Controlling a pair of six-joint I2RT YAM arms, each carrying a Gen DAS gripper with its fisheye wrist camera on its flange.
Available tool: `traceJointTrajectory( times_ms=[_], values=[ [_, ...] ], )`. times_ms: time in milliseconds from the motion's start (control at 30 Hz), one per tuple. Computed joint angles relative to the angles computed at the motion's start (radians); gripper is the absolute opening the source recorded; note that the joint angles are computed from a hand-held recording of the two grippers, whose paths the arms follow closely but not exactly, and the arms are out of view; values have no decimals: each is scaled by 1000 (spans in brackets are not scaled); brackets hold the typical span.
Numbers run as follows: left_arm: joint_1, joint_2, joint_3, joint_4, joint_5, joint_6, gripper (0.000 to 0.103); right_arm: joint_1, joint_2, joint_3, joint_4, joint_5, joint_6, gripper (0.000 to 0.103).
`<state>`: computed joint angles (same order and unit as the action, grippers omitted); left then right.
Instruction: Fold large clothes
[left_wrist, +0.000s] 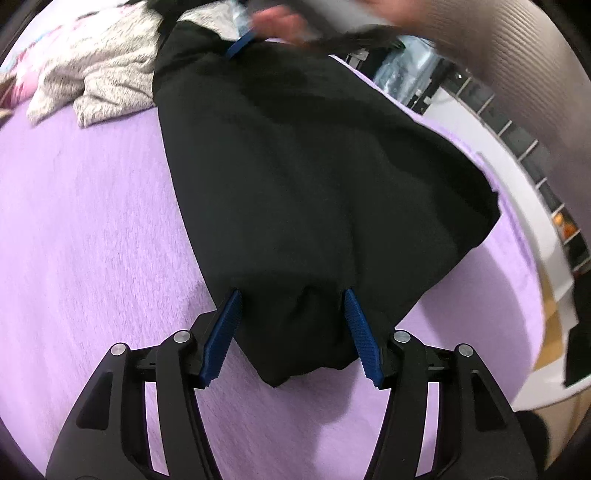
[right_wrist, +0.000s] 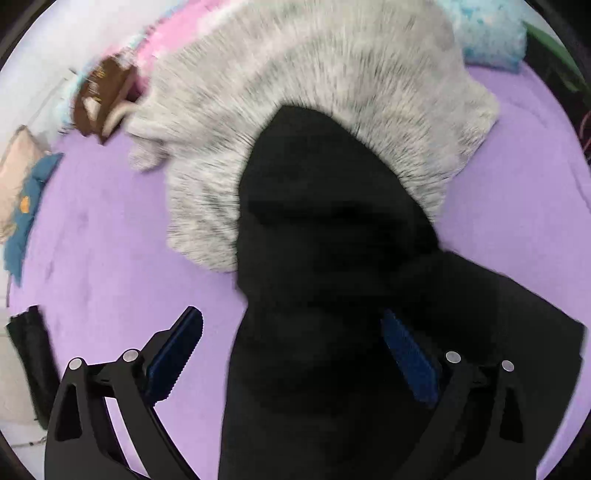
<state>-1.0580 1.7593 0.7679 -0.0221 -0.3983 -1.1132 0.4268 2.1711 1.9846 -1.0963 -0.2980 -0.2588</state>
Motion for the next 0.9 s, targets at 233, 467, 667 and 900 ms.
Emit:
traceJointTrajectory(
  times_ms=[233,467,667,900],
  values=[
    [-15,-112,-55,-37,-27,-32,57,-178,-398,-370,-4,-55,-155,96],
    [-4,-171,-118,-7,-17,-47,57,-448,-531,-484,-81,-83,-363,96],
    [5,-179,-137,8,18,-59,57,-686,-539,-591,-171,-161,-561,77],
    [4,-177,-138,33,20,-50,57,-842,-454,-617,-224,-179,-706,55]
  ],
)
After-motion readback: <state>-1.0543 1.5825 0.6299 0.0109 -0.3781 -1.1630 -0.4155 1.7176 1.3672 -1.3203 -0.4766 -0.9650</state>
